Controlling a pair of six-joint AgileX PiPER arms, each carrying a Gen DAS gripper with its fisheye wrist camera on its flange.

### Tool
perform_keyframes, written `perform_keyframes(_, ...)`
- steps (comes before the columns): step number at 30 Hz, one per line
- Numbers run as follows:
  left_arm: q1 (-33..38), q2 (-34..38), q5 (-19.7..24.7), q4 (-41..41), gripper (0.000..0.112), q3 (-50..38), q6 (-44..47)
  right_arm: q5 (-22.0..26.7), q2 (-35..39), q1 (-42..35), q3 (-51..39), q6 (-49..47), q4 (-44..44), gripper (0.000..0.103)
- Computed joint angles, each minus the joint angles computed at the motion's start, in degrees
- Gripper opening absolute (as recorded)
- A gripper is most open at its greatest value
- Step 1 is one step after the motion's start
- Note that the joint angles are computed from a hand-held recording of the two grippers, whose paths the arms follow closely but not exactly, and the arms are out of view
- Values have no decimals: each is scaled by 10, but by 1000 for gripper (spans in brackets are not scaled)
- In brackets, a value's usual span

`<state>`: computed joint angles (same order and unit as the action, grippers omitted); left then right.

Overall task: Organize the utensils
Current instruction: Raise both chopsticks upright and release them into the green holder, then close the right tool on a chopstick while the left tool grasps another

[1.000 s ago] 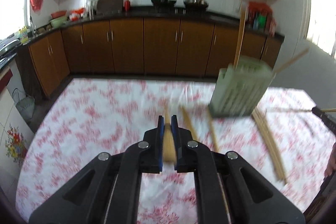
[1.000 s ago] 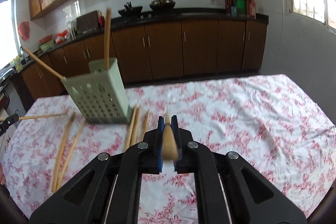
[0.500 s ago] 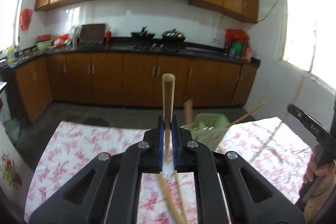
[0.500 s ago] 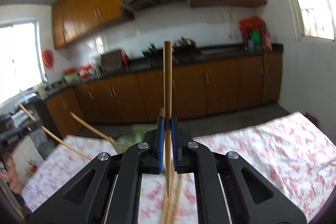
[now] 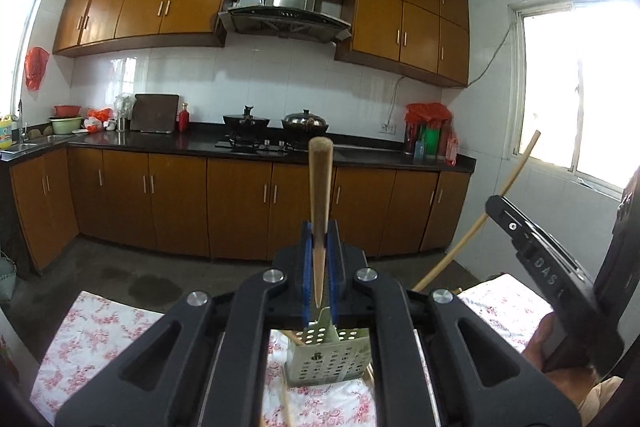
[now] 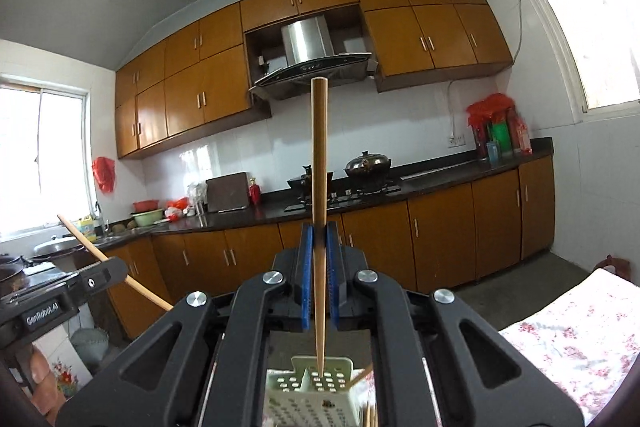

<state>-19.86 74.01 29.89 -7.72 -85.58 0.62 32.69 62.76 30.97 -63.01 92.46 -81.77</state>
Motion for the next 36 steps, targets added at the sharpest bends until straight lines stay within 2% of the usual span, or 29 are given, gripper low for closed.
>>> perform_keyframes(4, -9, 29, -32, 22, 8, 28, -17, -33, 26, -31, 20, 45, -12, 8)
perform_keyframes(10, 3, 56, -79, -33, 8, 71, 37, -63, 55, -52, 41, 33, 30, 8)
perform_keyframes(21, 25, 72, -66, -124, 8, 100, 115, -35, 66, -31, 32, -77, 142, 8)
perform_keyframes(23, 29, 72, -61, -135, 11, 102, 121, -33, 64, -30, 31, -93, 156, 17)
perform_keyframes(25, 33, 67, -59, -135, 20, 104, 123, -24, 53, -23, 32, -103, 161, 42)
perform_keyframes(26, 35, 63, -59, -137, 22, 106, 126, -20, 49, -23, 32, -104, 158, 46)
perform_keyframes(31, 43, 27, -56, -141, 32, 116, 123, 10, 5, -6, 34, -129, 165, 48)
perform_keyframes(34, 65, -16, -55, -178, 37, 143, 151, 46, -38, 13, 50, -128, 164, 51)
perform_keyframes(36, 89, -45, -50, -222, 37, 166, 186, 98, -72, 41, 76, -119, 154, 52)
